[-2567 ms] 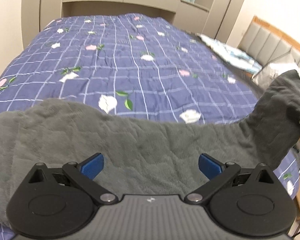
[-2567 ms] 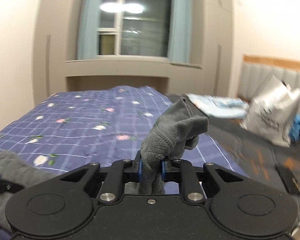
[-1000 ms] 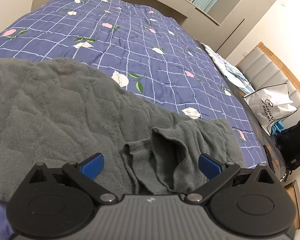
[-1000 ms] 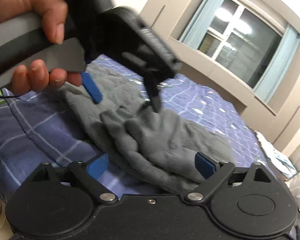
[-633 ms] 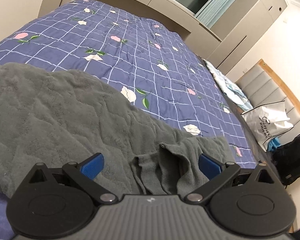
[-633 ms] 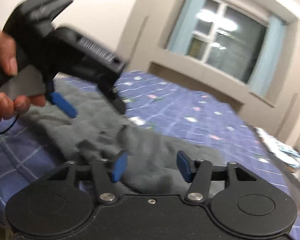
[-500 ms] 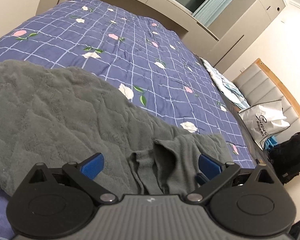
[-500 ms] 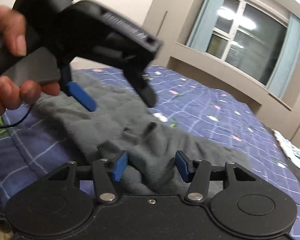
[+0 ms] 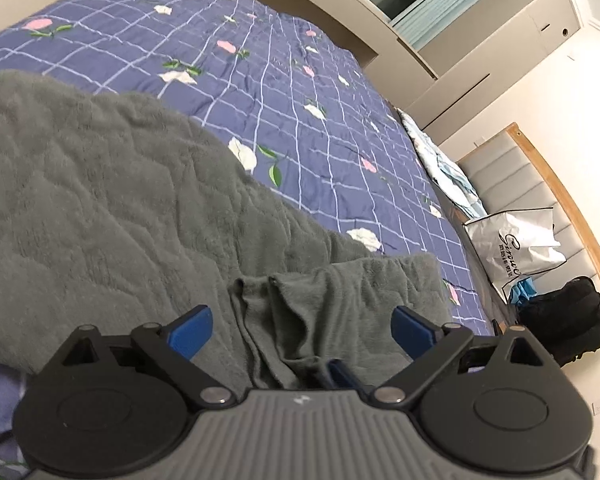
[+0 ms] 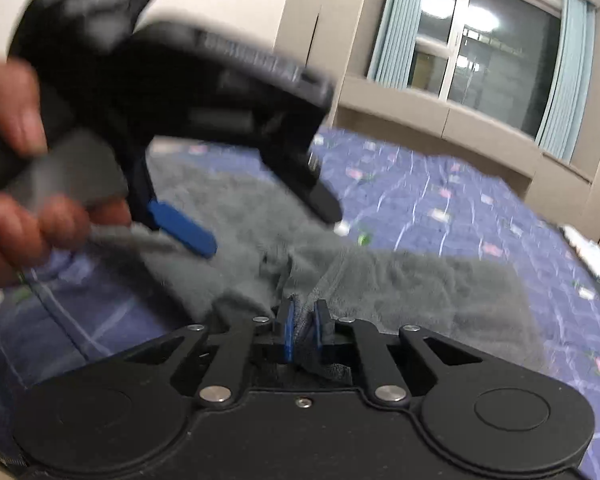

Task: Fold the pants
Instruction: 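Grasp the folded leg edge with the left gripper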

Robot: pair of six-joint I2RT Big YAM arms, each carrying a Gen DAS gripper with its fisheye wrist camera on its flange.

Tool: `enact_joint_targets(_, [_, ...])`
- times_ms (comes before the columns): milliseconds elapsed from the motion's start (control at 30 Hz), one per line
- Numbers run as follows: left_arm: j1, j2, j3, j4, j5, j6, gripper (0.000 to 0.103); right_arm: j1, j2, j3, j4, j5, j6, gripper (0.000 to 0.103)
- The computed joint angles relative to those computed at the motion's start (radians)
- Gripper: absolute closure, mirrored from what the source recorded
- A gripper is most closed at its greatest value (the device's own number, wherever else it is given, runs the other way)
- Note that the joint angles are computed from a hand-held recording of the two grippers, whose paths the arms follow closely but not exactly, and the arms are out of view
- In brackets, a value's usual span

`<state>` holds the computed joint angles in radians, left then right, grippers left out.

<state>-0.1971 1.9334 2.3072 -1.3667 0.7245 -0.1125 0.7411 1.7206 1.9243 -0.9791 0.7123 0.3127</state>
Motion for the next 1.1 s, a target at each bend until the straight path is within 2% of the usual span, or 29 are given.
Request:
enact_joint_targets(100, [-0.013,-0.008,-0.014,0.004,-0.031,0.004,0.006,-0.004,0.011,0.001,-0.002,0.000,-0.012,0.087])
enact_joint_targets(133, [-0.020,-0.005,-0.009,-0.007,-0.052,0.006,0.006,-0.002,0.012,0.007,-0.007,0.000,-0.023,0.081])
enact_joint_targets(200, [-0.028,-0.002,-0.001,-0.022,-0.078,0.011,0.006,0.001,0.003,0.002,-0.004,0.004,-0.047,0.065])
enact_joint_targets(233, [-0.031,-0.004,-0.005,-0.018,-0.087,0.010,0.006,0.007,-0.013,-0.012,0.005,0.013,-0.068,0.046])
enact_joint_targets(267, [-0.034,-0.004,-0.005,-0.019,-0.093,0.009,0.006,0.014,-0.031,-0.035,0.023,0.032,-0.084,0.029])
enact_joint_targets(400, [-0.042,0.001,-0.001,-0.020,-0.111,-0.001,0.006,0.045,-0.117,-0.121,0.036,0.177,-0.106,0.020])
enact_joint_targets(467, [-0.051,0.001,-0.005,-0.017,-0.127,-0.004,0.006,0.045,-0.144,-0.149,0.021,0.259,-0.087,0.005])
enact_joint_targets(533, [-0.060,-0.007,-0.017,-0.008,-0.153,-0.007,0.007,0.031,-0.163,-0.175,0.019,0.334,-0.068,0.003])
enact_joint_targets(633, [-0.072,-0.021,-0.036,0.005,-0.203,-0.004,0.015,-0.018,-0.165,-0.170,0.000,0.372,-0.004,0.001])
enact_joint_targets(667, [-0.072,-0.028,-0.046,0.012,-0.205,-0.001,0.021,-0.031,-0.158,-0.163,-0.023,0.381,0.029,0.001])
enact_joint_targets(700, [-0.073,-0.032,-0.051,0.013,-0.205,0.004,0.031,-0.045,-0.136,-0.133,-0.086,0.387,0.083,0.001])
enact_joint_targets(733, [-0.074,-0.033,-0.051,0.006,-0.199,0.011,0.035,-0.057,-0.115,-0.109,-0.141,0.386,0.127,0.001])
enact_joint_targets(767, [-0.076,-0.035,-0.052,0.004,-0.201,0.014,0.042,-0.066,-0.106,-0.103,-0.166,0.378,0.152,0.001])
enact_joint_targets(800, [-0.076,-0.039,-0.059,0.005,-0.196,0.021,0.054,-0.073,-0.100,-0.104,-0.174,0.363,0.170,0.001])
enact_joint_targets(867, [-0.075,-0.028,-0.044,-0.023,-0.161,0.033,0.070,-0.076,-0.096,-0.116,-0.194,0.347,0.217,0.001])
enact_joint_targets(1100, [-0.078,-0.044,-0.067,0.010,-0.160,0.034,0.086,-0.064,-0.095,-0.130,-0.197,0.352,0.267,0.001])
